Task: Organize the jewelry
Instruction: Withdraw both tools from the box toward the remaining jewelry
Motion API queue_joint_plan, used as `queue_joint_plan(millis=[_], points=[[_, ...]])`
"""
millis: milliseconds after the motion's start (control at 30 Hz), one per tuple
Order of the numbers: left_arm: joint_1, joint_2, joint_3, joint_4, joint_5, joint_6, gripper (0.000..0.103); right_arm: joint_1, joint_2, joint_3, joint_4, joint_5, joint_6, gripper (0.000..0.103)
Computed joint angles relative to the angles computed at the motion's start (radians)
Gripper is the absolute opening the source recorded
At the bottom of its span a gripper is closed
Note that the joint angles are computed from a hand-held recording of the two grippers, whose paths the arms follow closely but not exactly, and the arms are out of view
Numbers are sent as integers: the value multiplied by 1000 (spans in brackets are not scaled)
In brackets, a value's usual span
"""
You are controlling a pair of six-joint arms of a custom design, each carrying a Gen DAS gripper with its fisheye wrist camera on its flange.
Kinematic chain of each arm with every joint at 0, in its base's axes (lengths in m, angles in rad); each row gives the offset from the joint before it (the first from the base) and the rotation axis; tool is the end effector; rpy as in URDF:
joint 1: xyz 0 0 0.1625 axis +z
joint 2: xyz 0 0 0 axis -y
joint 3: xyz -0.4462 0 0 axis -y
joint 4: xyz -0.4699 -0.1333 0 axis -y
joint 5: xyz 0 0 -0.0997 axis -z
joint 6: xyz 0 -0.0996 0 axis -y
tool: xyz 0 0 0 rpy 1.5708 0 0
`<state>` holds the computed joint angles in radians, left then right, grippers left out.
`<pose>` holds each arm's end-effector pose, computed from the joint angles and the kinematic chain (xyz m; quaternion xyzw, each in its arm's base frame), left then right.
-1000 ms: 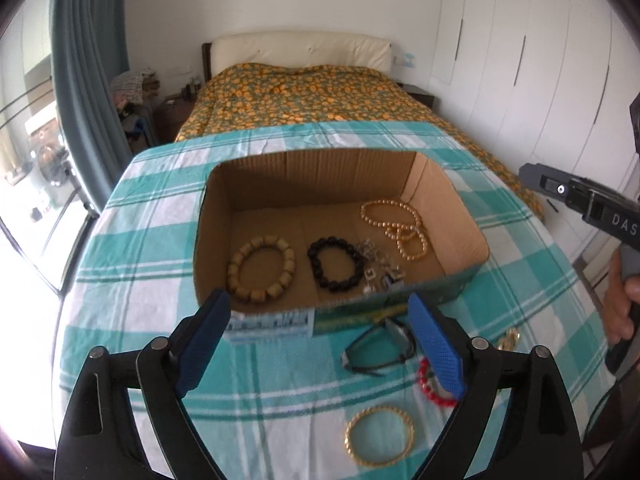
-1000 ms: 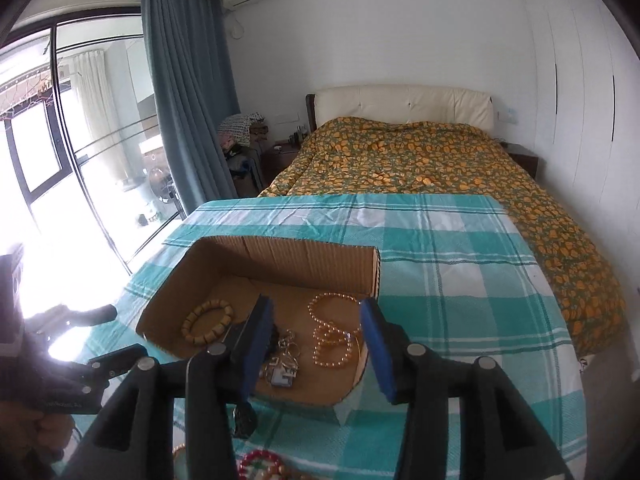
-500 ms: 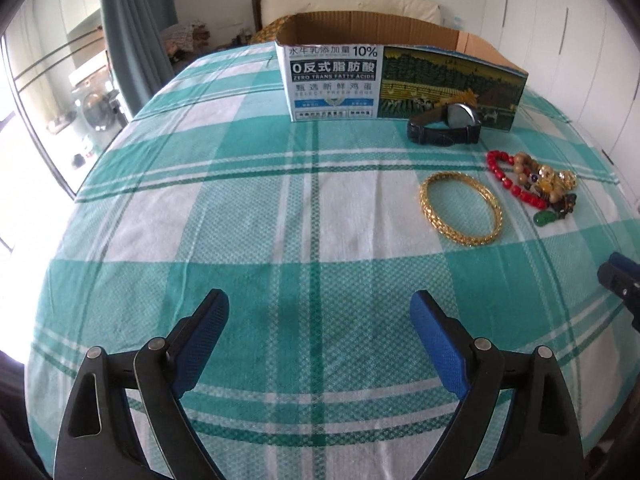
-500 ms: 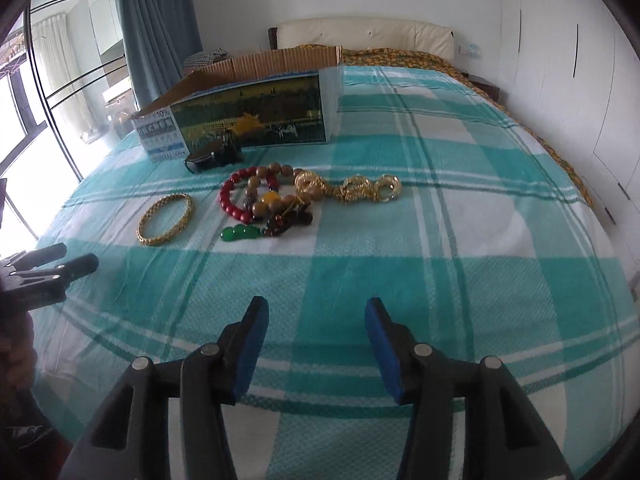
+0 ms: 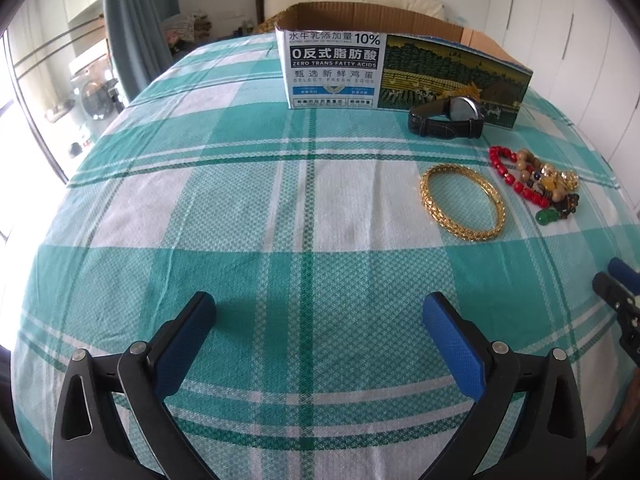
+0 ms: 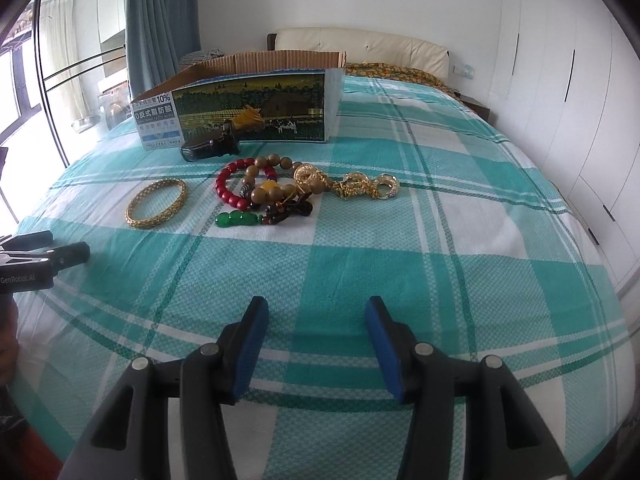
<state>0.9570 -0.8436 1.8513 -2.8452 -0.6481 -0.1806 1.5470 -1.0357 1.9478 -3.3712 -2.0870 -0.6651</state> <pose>-0.2060 -0.6616 0.0668 0.1329 0.8795 -0.2805 0.3608 0.0688 -0.6471 0.1975 0.1711 -0.8631 0.3132 0.3572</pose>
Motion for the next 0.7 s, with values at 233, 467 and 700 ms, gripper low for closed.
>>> queue_joint_plan(millis=[233, 467, 700], points=[[0, 0, -1, 2, 0, -1, 103, 2, 3, -1, -8, -3, -8, 52], [1, 1, -2, 1, -3, 1, 103, 2, 5, -2, -9, -4, -9, 52], [1, 1, -2, 1, -2, 0, 103, 2, 7, -3, -13, -6, -12, 52]])
